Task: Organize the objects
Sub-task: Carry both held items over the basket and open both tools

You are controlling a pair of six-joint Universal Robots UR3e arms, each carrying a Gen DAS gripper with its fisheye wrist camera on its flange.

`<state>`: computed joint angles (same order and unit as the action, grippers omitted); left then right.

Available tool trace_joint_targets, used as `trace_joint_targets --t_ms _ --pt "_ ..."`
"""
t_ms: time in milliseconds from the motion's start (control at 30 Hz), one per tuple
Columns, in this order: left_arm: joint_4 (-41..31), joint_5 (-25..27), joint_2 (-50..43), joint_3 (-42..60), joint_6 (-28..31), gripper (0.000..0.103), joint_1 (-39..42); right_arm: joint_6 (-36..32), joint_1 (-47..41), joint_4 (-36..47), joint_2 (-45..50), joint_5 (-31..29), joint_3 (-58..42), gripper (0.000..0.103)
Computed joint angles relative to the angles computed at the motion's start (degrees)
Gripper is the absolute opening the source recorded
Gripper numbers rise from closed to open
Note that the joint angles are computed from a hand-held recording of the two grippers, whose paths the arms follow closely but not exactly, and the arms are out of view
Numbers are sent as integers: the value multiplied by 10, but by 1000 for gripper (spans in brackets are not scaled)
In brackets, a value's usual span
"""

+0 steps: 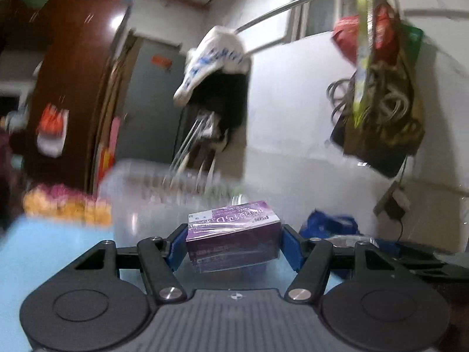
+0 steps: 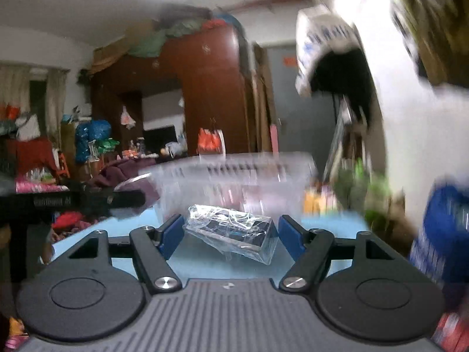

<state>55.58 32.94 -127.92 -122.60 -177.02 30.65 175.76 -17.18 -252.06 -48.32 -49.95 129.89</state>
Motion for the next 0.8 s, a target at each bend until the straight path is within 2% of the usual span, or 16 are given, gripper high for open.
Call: trace_joint_targets --t_ms 100,133,167,233,267,300,333,367,433,500,567,633,733,800 --pt "-167 95 54 144 6 69 -57 -8 56 124 -49 -36 -144 74" --pt "-239 129 55 201 19 69 -75 -26 72 197 -59 -47 -204 74" --pt "-318 158 51 261 20 69 -88 -40 96 292 -73 -88 -264 74" --pt "-426 177 23 362 26 69 -100 -41 106 413 -46 -88 -384 74" --pt "-452 192 5 396 30 70 -107 -34 112 458 -22 -95 -444 75" --pt "-478 203 -15 430 41 73 -115 -45 116 494 9 -96 -502 80" --pt "-505 202 -33 458 56 85 -117 -58 122 532 24 -107 -535 99" --pt "-535 200 -51 485 66 93 -121 -75 132 575 43 -129 -576 103" --pt "-560 205 -66 498 78 93 -125 -83 143 587 74 -166 -612 103" --pt "-514 192 -62 460 83 93 -117 -87 141 611 71 -171 -608 103" --pt "-462 153 -37 393 80 93 -92 -87 127 616 41 -146 -558 103" --pt "-422 108 -9 320 83 93 -63 -79 113 568 7 -142 -480 103" --pt "-322 64 34 187 93 95 -23 -45 129 451 -26 -228 -369 103" --pt "-285 79 54 137 105 97 -22 -27 132 382 -48 -263 -293 103"
